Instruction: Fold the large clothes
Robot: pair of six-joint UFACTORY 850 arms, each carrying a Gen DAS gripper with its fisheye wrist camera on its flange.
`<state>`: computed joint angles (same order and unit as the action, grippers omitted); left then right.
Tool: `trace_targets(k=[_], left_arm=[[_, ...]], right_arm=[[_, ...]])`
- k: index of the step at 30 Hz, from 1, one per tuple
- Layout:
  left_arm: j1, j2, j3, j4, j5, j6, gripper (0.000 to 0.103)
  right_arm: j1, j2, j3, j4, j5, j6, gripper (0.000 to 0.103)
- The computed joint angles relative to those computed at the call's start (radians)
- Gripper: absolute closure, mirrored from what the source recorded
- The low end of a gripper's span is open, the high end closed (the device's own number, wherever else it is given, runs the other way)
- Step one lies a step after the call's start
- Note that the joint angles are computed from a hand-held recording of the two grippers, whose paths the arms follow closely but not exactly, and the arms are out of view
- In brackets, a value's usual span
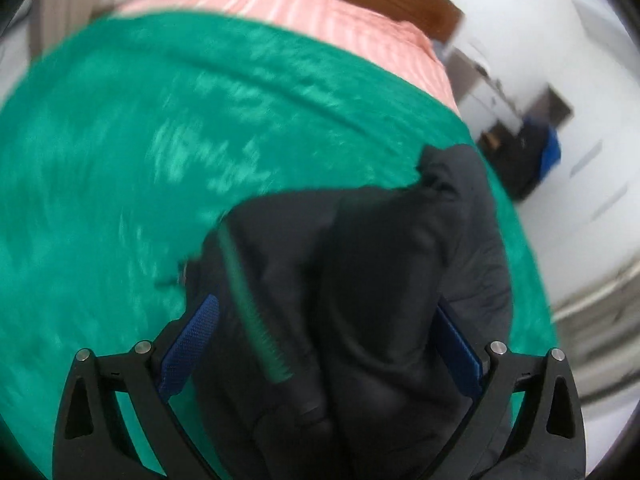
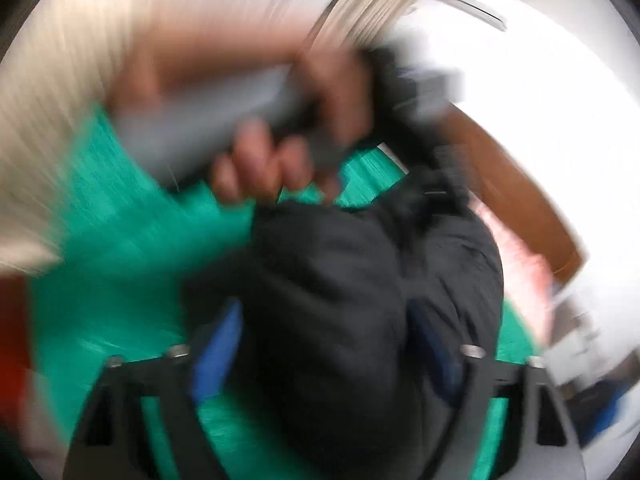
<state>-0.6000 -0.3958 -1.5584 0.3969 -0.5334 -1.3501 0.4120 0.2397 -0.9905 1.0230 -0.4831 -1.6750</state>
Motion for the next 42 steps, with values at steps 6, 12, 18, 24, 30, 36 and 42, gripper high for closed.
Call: trace_targets(k=[6, 12, 18, 24, 30, 36, 42], left_arm=[[0.005, 0.084, 0.225, 0.125, 0.163, -0.245, 0.001], [0.010, 0.091, 0.258, 0.182, 0.165, -0.296, 0.000], [0.039, 0.082, 0.297, 0.108, 0.231, -0.277, 0.000], [0.043, 0.070, 0.317, 0.061, 0.281, -0.258, 0.000], [0.029, 0.031, 0.248, 0.057, 0.186, -0.210, 0.000], [0.032, 0.020, 0.236, 0.015, 0.182, -0.171, 0.000], [0.029, 0.005, 0.212, 0.009, 0.155, -0.155, 0.000]], right_arm=[[-0.112, -0.168, -0.235, 0.081, -0.066, 0.218, 0.005], [-0.052, -0.453, -0.492, -0.311, -0.102, 0.768, 0.004], [0.024, -0.459, -0.403, -0.504, 0.071, 0.885, 0.000], [0.025, -0.457, -0.371, -0.446, 0.100, 0.819, 0.000], [0.014, -0.442, -0.324, -0.322, 0.129, 0.691, 0.000], [0.008, -0.433, -0.296, -0.232, 0.147, 0.592, 0.000], [0.005, -0.431, -0.283, -0.181, 0.154, 0.536, 0.000]])
